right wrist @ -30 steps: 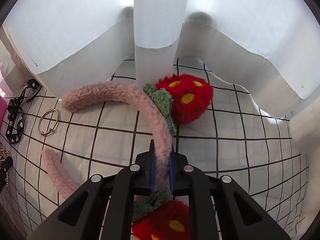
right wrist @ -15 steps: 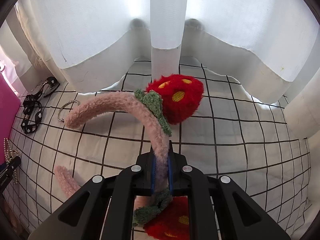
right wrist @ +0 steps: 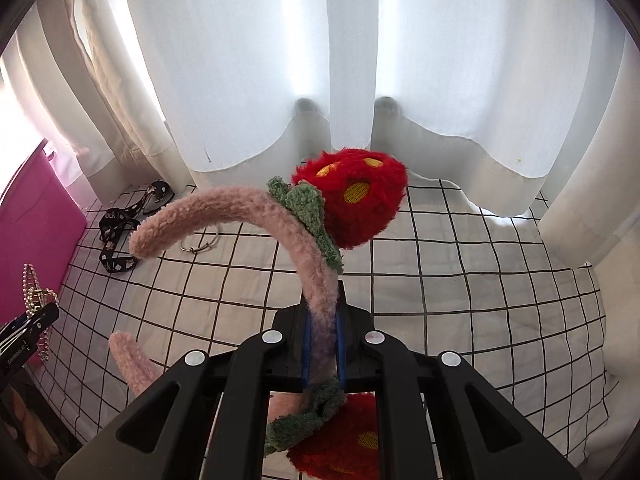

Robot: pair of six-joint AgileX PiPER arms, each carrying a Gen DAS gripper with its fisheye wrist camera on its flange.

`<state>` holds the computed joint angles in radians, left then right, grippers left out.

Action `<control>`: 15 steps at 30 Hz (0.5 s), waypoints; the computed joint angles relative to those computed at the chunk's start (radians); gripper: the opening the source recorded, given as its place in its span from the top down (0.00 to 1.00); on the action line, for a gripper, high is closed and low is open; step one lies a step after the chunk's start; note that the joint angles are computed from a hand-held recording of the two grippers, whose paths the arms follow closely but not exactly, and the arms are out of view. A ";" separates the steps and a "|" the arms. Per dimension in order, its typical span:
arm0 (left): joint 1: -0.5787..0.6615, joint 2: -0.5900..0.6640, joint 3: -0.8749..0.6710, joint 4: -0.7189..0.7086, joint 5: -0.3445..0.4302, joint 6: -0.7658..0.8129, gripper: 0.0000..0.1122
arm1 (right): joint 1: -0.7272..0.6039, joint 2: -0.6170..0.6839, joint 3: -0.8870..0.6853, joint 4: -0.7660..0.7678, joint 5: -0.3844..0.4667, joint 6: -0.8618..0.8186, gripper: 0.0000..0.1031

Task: Organize jewelry
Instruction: 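Carry the headband and hair claw over the pink tub and open both tools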

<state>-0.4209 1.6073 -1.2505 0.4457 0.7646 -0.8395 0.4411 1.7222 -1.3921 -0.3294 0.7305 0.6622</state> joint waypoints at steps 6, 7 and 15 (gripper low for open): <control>-0.020 -0.057 -0.088 -0.001 0.071 0.069 0.65 | 0.060 -0.021 -0.102 -0.036 0.057 0.028 0.91; -0.019 -0.067 -0.107 0.005 0.084 0.079 0.65 | 0.070 -0.017 -0.132 -0.040 0.068 0.025 0.91; 0.080 -0.144 -0.254 -0.024 0.165 0.217 0.65 | 0.176 0.120 -0.523 -0.066 0.190 -0.026 0.91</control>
<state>-0.3404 1.4635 -1.5047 0.4215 0.9297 -0.6224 0.6171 1.8419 -1.9150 -0.3955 0.9206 0.6363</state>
